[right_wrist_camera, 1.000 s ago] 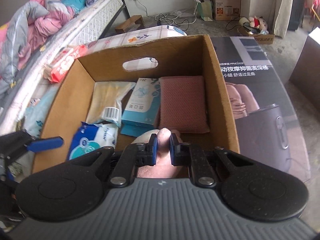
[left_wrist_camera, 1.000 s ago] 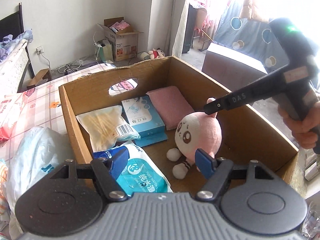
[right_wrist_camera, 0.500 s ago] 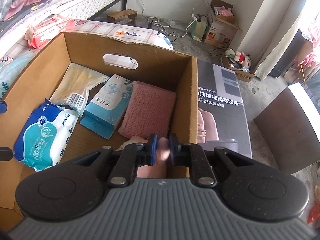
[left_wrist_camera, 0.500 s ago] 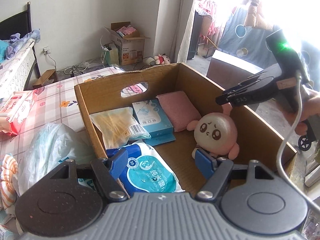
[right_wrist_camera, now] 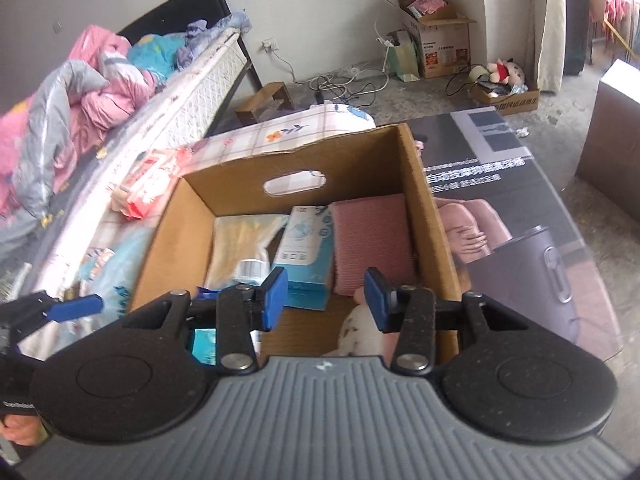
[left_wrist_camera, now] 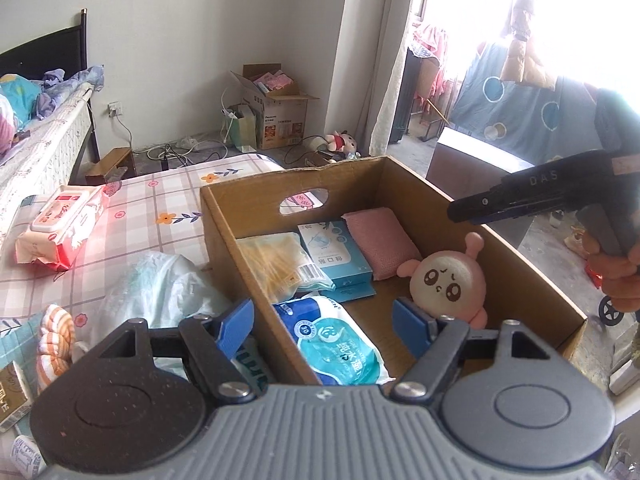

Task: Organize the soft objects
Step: 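Move the right tool back toward the clutter on the bed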

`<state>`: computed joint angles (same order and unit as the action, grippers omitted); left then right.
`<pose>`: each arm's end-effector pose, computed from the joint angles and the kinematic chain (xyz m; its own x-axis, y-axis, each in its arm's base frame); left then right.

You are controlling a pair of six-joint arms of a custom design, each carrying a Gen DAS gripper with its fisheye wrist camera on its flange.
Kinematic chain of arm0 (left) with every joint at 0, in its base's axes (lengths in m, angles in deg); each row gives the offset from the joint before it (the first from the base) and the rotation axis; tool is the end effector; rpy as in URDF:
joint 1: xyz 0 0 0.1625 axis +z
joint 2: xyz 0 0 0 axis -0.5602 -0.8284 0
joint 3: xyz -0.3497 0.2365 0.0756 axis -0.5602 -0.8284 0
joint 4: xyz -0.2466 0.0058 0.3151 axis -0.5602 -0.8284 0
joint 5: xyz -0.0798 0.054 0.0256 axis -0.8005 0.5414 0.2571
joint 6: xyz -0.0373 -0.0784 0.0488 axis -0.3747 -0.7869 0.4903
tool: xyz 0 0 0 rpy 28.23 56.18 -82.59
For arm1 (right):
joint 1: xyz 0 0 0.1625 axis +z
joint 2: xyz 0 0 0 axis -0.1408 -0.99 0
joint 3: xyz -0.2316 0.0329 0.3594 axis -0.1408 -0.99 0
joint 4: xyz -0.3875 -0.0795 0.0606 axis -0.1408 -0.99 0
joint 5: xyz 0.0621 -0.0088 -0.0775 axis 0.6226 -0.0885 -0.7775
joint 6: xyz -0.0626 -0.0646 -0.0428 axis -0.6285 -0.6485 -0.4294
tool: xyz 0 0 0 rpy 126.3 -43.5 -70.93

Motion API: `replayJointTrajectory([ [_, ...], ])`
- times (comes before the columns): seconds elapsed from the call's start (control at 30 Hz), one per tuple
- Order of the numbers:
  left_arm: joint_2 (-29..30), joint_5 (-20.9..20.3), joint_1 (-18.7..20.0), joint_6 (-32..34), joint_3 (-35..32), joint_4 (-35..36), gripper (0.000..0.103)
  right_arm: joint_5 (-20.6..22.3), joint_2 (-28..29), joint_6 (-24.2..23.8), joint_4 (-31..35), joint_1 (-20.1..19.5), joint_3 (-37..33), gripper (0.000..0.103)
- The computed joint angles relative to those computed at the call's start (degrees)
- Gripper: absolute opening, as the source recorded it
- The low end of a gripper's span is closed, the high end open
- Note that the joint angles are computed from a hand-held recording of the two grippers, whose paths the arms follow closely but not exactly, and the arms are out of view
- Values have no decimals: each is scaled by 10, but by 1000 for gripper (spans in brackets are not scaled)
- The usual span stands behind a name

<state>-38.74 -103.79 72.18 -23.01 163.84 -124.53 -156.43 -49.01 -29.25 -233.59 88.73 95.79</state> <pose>-0.3255 -0.4610 0.0669 -0.4786 0.8165 -0.3230 0.8780 0.4412 -0.1856 0.0418 -0.3230 0.3806 -0.8531 0.3804 0.3571 -0.0649 0.6018 -0.7960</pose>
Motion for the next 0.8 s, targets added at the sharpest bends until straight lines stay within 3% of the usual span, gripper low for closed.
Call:
replayJointTrajectory([
  [0.23, -61, 44, 30, 5, 22, 2, 81, 29, 83, 70, 25, 79, -40, 47],
  [0.4, -97, 104, 71, 9, 24, 2, 81, 46, 171, 91, 52, 131, -104, 47],
  [0.6, -101, 174, 116, 10, 6, 0, 77, 77, 293, 109, 99, 162, -202, 47],
  [0.8, -83, 196, 149, 31, -39, -1, 70, 76, 428, 129, 166, 177, -336, 47],
])
